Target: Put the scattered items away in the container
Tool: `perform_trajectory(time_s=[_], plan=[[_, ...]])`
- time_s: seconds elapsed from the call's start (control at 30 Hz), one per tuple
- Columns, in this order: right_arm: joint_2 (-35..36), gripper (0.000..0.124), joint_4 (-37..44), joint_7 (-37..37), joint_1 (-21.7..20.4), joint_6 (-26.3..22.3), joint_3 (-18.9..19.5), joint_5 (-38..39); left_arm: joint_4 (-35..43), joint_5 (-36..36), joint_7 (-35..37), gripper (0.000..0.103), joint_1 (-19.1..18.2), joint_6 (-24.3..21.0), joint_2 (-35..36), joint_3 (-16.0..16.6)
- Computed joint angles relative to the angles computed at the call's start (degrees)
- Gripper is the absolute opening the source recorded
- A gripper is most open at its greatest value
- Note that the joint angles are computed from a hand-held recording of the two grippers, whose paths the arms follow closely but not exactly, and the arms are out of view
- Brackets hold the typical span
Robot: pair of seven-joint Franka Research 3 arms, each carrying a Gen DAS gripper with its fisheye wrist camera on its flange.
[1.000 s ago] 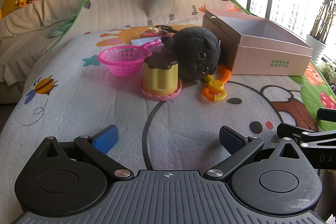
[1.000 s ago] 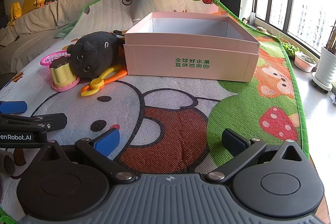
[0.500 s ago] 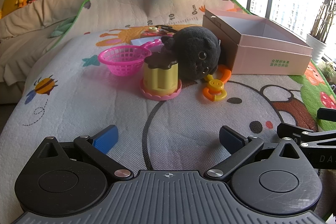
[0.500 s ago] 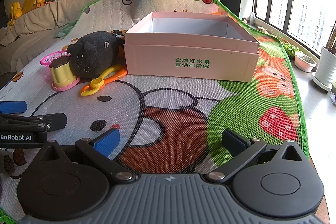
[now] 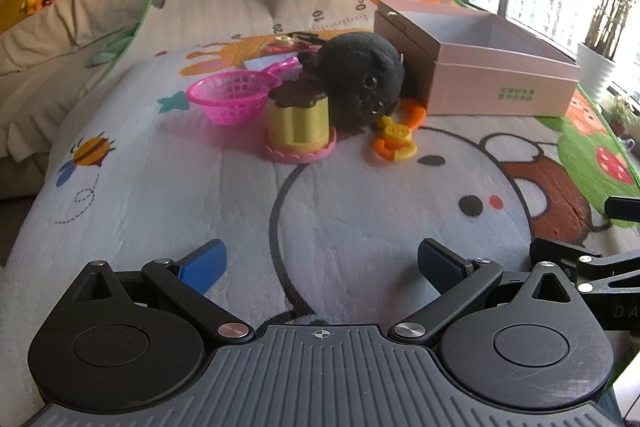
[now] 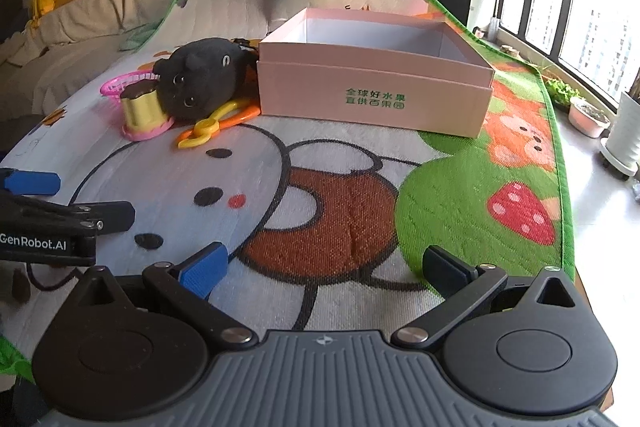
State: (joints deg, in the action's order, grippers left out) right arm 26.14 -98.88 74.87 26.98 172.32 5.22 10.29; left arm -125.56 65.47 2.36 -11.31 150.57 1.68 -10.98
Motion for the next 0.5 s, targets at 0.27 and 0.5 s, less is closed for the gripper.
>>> perform_trajectory(time_s=[0.27,0.5], plan=[[0.0,0.103,-0.1,0.4,-0.4,0.1,0.5,0.7,-0.8,-2.0,2.3,0.103,0.4,1.8,-0.6,0.2],[-0.1,0.103,-3.1,-2.9,-2.4,6.6,3.4,2.9,-1.7,3.5,-3.0,0.103,0.5,2.3,-1.0,0.0]])
